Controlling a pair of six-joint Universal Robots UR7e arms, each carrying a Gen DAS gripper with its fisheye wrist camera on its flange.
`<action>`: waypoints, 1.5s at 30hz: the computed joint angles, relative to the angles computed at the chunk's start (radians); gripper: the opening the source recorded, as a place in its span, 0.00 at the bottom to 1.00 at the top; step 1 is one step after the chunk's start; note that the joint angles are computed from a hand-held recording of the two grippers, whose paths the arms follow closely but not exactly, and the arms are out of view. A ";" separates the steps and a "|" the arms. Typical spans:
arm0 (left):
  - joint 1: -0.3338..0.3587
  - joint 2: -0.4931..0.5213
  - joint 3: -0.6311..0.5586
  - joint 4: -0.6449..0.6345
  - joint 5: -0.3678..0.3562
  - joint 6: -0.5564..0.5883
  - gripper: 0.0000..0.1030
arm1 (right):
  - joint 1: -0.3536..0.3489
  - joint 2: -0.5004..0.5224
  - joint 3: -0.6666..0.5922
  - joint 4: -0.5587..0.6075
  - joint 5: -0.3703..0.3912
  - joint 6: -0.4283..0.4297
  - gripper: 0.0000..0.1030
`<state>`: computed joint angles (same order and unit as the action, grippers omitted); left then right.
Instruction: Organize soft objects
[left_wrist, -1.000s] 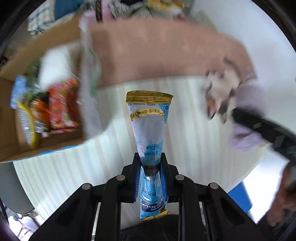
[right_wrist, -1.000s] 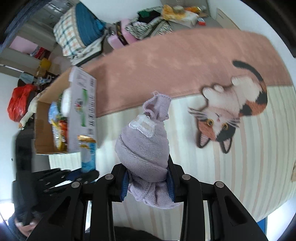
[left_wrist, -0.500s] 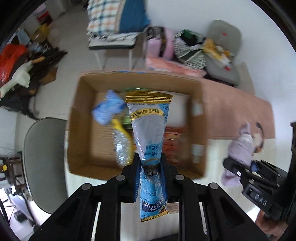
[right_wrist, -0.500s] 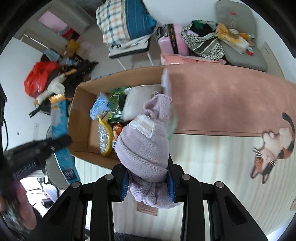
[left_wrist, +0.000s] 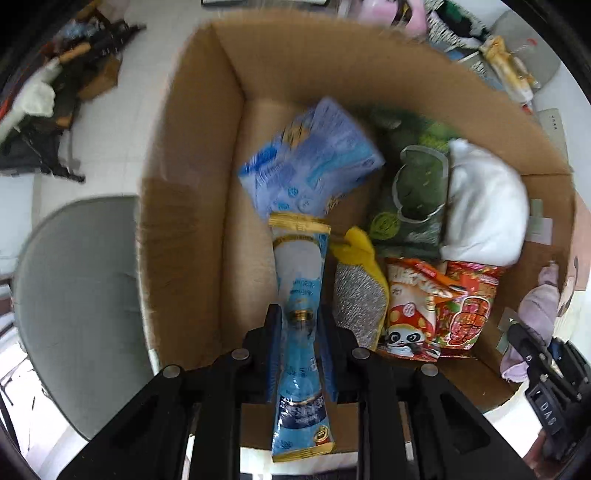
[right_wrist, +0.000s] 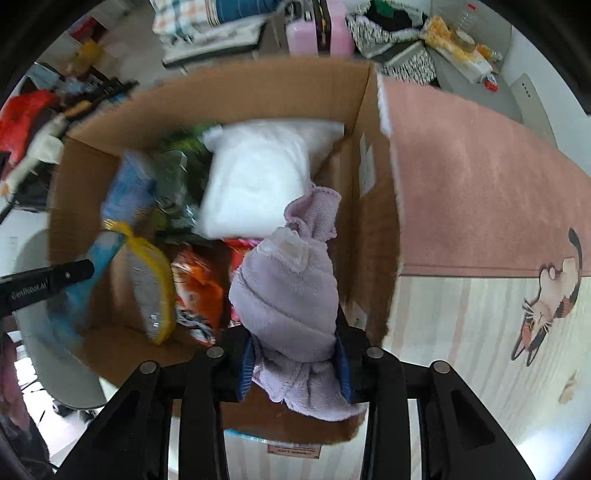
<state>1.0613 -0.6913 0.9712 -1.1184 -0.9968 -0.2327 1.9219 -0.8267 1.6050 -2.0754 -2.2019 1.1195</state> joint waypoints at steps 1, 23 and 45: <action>0.006 0.002 -0.002 0.006 -0.011 -0.005 0.20 | -0.004 0.006 -0.003 0.005 0.007 0.003 0.49; -0.055 -0.262 0.311 -0.312 -0.005 0.166 0.96 | 0.079 0.009 -0.009 0.004 -0.036 0.094 1.00; -0.215 -0.526 0.451 -0.448 -0.022 0.207 0.96 | 0.330 -0.059 -0.115 0.337 -0.210 0.348 1.00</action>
